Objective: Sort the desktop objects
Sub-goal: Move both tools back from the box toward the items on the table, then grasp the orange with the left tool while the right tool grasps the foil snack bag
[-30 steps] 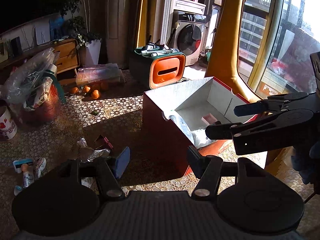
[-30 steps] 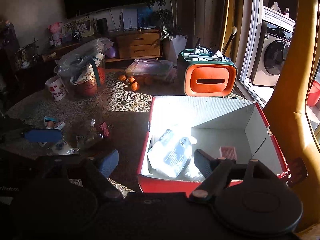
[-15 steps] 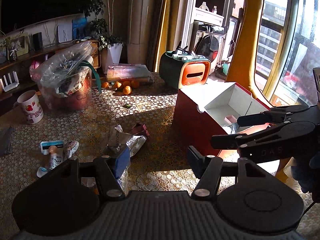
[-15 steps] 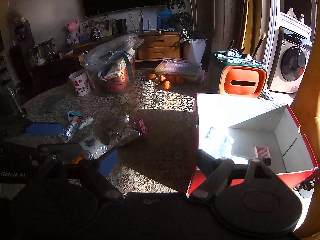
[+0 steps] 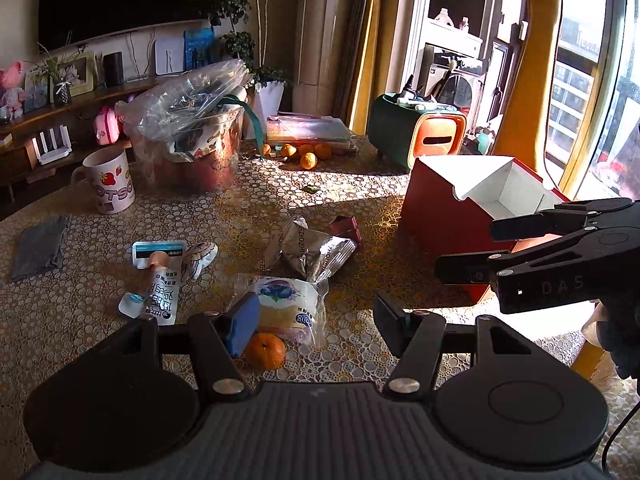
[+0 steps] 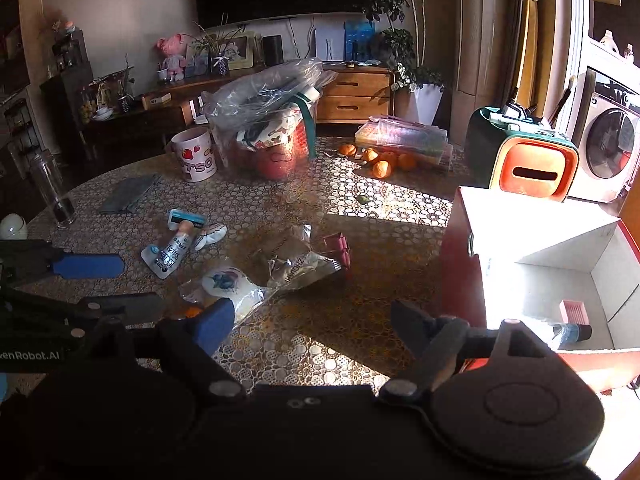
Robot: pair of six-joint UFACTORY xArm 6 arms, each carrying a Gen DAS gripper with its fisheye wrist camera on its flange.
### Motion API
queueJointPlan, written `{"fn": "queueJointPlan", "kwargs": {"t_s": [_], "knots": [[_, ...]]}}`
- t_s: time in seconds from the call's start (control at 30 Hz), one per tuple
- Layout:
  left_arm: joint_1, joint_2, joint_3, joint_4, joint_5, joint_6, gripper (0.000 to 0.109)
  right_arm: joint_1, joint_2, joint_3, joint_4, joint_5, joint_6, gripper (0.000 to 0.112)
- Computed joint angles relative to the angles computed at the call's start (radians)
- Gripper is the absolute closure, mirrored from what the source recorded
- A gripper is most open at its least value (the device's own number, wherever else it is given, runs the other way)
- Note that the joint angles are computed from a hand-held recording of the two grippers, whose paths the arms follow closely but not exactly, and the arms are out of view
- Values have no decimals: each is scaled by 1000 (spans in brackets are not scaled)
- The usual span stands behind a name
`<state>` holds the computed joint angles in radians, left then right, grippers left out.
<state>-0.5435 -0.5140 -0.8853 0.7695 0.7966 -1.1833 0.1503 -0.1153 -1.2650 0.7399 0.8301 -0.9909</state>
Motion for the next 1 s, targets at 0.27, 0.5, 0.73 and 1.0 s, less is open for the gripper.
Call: {"fn": "queueJointPlan", "kwargs": {"t_s": [0.27,0.5,0.73,1.0], "knots": [[10,-78,108,34,-3,-85,47,42,-5,37,-3,-40,1,26],[4,-94,159,116,9,-133,47,71,15,51,-26,-80,18,26],[51,-66,197,101,-87,-97,31,93,70,19,-51,-96,48,26],[115,-1,209,90,-165,-78,27,124,176,-61,-95,-133,82,25]]}}
